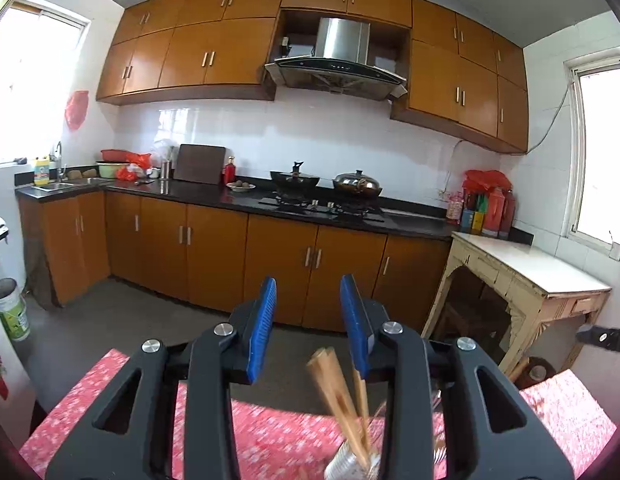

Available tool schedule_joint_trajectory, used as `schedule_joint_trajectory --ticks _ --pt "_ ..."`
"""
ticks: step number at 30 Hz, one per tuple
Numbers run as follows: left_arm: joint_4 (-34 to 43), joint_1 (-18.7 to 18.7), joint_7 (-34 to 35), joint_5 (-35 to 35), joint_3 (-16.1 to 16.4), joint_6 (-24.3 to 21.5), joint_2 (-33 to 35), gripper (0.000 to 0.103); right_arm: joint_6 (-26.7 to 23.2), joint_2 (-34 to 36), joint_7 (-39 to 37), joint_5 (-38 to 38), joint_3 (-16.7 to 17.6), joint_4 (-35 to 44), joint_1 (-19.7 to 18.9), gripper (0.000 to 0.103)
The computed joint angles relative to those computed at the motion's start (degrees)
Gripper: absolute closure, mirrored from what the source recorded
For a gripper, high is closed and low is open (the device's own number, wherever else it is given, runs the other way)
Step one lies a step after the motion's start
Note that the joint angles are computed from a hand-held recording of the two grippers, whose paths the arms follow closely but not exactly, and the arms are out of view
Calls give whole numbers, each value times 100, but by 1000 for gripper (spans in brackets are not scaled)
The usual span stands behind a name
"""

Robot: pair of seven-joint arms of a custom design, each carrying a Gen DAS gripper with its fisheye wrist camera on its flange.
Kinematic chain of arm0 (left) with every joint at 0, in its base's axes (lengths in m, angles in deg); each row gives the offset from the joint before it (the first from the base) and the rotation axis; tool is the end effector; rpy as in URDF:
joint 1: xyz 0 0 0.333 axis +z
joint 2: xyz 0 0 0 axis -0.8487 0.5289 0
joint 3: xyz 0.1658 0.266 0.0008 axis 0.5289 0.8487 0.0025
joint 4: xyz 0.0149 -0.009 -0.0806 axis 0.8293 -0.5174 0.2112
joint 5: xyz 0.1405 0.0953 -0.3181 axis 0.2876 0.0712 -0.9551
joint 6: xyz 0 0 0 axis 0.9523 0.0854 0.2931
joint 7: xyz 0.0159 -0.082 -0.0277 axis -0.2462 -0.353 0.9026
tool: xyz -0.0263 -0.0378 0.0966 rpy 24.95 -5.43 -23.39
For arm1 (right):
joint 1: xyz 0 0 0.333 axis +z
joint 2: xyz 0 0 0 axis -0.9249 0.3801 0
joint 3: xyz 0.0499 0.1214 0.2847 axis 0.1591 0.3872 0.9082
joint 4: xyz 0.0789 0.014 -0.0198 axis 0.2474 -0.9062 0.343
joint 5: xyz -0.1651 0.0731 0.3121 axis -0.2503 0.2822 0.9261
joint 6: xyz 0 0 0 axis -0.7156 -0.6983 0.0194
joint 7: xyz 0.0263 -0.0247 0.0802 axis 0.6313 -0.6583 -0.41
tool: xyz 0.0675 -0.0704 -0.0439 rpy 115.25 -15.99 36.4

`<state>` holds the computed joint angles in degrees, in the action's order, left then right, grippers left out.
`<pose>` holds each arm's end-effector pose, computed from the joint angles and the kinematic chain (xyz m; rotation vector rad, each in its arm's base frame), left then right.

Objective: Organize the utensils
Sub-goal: 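Lower both tools toward the last loose chopsticks on the cloth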

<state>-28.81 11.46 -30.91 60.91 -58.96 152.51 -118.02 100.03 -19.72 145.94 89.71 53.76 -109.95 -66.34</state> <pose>0.5167 -0.2010 0.6857 -1.5845 1.0951 -1.0469 0.5998 -0.0020 0.7226 -1.5629 1.5278 -0.5453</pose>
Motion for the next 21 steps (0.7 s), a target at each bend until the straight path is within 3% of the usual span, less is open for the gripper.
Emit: schedule_joint_trajectory --ticks 3,6,8,10,13,17,21 --pt "-745 -1007 20 40 860 57 -182 57 543 -666 -258 93 -53 -1190 13 66" --pt "-1459 -1938 50 110 1505 51 -268 53 880 -1158 -495 234 -158 -2264 128 66" --pt "-1866 -2387 4 159 1760 53 -302 49 1074 -1377 -612 272 -204 -2853 251 66" --pt "-2149 -2769 -19 206 1927 9 -206 46 1261 -1537 -720 293 -215 -3456 403 66" --pt "-2454 -3177 -95 309 2006 -140 7 34 1163 -1586 -941 442 -238 -4052 681 66" --pt "-2636 -3554 -146 514 2103 -364 288 34 1219 -1443 -934 262 -78 -4442 893 66" --pt "-2789 -4023 -174 577 2493 -492 438 33 1501 -1151 -369 -500 154 -4513 919 66"
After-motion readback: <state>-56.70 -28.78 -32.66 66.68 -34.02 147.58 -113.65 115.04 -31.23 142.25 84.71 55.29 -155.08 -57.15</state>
